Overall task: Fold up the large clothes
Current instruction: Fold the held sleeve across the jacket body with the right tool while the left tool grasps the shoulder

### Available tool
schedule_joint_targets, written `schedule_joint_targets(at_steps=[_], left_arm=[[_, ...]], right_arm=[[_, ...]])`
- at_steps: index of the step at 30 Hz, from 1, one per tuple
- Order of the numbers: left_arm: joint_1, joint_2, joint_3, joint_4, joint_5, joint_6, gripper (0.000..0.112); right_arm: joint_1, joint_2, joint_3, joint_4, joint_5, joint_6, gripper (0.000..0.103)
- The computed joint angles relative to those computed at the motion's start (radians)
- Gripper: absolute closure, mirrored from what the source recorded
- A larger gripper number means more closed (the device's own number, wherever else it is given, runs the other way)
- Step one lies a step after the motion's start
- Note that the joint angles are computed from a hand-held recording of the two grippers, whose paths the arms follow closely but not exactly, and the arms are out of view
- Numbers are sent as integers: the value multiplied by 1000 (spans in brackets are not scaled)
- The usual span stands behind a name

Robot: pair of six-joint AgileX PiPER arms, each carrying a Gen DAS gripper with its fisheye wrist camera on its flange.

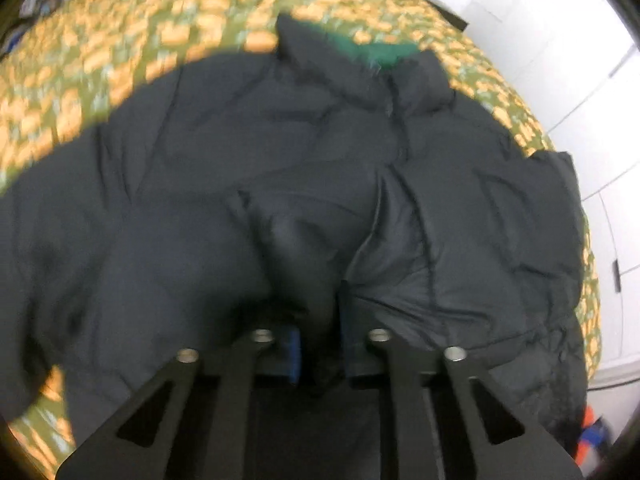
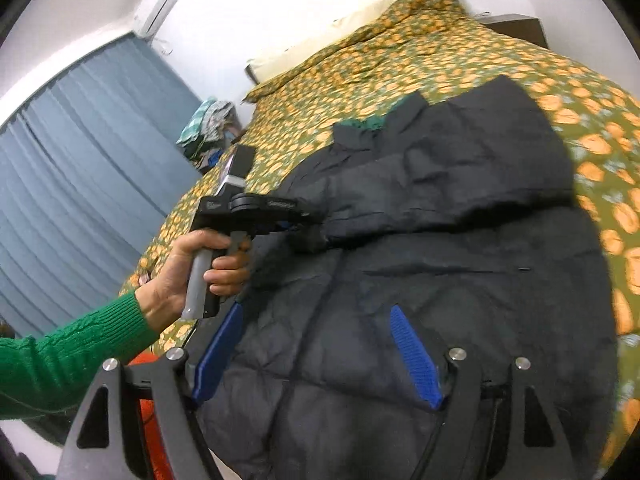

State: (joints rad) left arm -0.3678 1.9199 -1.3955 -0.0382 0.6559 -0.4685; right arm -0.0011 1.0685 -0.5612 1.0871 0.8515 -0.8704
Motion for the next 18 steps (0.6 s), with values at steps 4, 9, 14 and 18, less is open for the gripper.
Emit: schedule_joint_targets(at_steps=[4,9,14,18], left_arm=[[38,-68,-29,128,-1,-52,102],[155,-62,-3,149,-4,-73,102],[178,-38,69,195,-63,-103,98],[135,-10,99,315,-97,-215,91]], right_arm=[[-200,90,-102,-4,100,-91,25],[-176,312,-368,-122,-42,40,25],[-53,574,-675,-298,-124,268,25],[33,747,-828,-382,-171,332,25]])
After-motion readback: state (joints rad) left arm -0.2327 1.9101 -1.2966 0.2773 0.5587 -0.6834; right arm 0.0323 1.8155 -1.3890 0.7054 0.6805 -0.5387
